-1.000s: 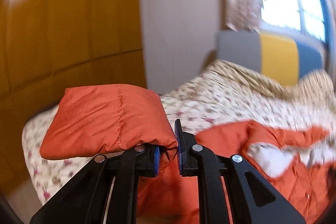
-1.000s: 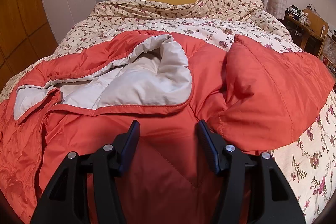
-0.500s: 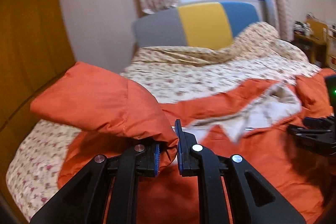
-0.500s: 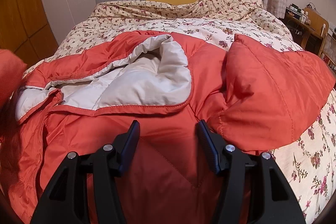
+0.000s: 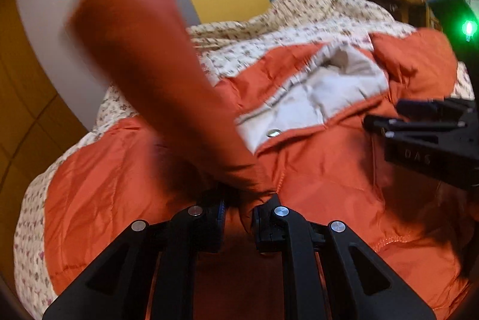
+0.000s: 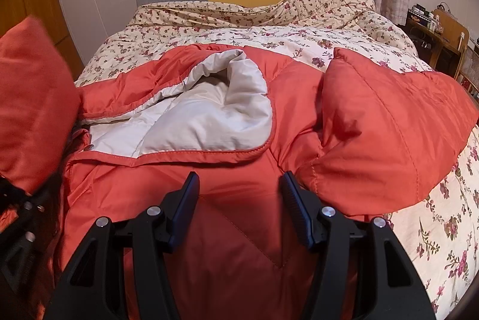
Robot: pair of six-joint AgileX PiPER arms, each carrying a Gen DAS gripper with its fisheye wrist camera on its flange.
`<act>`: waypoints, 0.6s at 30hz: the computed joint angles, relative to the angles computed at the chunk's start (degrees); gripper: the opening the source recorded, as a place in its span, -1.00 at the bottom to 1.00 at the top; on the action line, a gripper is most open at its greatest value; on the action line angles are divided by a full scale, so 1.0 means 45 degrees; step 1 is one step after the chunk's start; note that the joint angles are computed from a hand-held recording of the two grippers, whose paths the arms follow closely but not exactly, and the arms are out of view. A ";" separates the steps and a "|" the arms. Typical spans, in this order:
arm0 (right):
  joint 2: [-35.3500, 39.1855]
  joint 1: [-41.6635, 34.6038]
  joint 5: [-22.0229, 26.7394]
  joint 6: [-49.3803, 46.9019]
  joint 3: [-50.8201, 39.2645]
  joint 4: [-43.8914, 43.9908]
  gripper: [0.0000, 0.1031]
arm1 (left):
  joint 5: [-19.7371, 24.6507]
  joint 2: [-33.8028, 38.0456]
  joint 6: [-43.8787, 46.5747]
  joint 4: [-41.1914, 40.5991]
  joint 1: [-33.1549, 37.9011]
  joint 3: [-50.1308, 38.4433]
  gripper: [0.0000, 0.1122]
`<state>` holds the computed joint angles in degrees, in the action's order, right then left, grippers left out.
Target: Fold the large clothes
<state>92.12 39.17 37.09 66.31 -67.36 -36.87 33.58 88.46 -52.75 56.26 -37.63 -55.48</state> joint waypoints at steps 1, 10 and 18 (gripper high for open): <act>0.0009 -0.0010 -0.0019 -0.0005 -0.0013 0.0017 0.11 | -0.0045 0.0101 0.0201 -0.0067 -0.0044 -0.0058 -0.72; -0.0091 -0.0149 -0.0284 -0.0047 0.0159 0.0129 0.11 | -0.2283 -0.1448 0.2196 -0.1365 -0.0324 0.1124 0.01; -0.0869 -0.0260 -0.0817 0.1186 0.0967 -0.0625 0.11 | -0.2887 -0.4618 0.2688 -0.2563 0.0825 0.2632 0.24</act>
<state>88.21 38.00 33.41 71.65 -63.01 -39.69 20.59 67.68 -40.66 44.73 -33.92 -43.63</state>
